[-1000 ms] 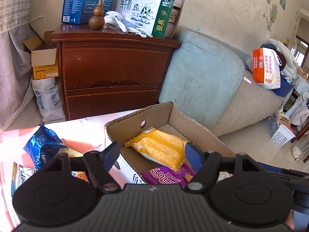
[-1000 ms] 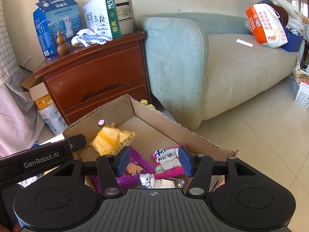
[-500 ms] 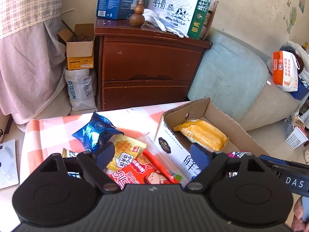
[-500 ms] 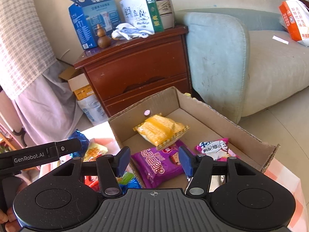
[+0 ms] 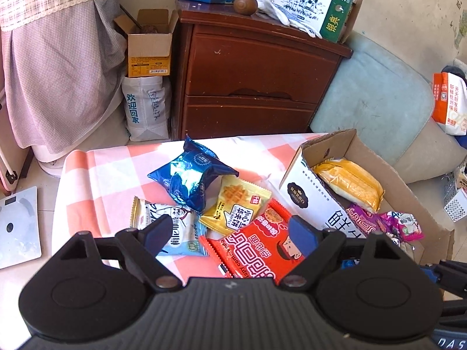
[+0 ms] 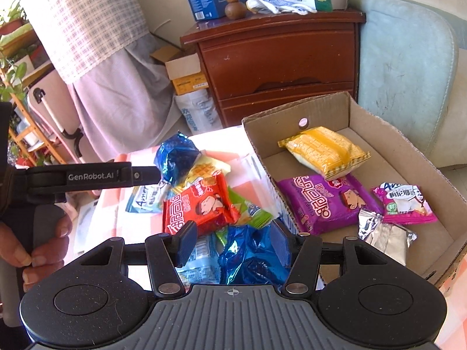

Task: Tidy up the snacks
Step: 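Move both tools back over the blue foil bag and red biscuit pack, then close the right tool on the blue foil bag while the left tool grasps the red biscuit pack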

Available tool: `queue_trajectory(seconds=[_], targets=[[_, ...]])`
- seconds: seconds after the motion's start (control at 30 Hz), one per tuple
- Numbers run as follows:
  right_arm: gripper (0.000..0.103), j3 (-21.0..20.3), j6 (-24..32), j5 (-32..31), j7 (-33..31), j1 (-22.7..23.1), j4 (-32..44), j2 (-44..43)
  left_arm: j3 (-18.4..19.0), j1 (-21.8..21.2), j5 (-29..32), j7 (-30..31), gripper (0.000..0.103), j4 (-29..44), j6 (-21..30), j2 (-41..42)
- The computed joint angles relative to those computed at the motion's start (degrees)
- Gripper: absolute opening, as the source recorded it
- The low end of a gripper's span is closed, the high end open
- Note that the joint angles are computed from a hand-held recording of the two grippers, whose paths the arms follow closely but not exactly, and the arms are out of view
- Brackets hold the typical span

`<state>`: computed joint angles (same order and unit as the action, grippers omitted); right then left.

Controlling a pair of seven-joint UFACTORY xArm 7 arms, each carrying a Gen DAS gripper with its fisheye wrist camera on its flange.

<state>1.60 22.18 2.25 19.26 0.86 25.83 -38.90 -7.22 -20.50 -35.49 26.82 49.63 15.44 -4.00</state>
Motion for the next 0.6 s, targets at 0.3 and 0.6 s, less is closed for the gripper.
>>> queue_trajectory(seconds=[0.3, 0.6], targets=[[0.055, 1.1, 2.8, -1.0, 0.5, 0.4, -0.4, 2.1, -3.0, -0.7, -7.0, 10.7, 0.086, 3.3, 0.1, 5.5], [0.056, 3.7, 2.3, -4.5, 4.5, -2.3, 0.1, 4.8, -4.9, -0.4, 1.7, 1.9, 0.086, 4.5, -2.6, 9.9]])
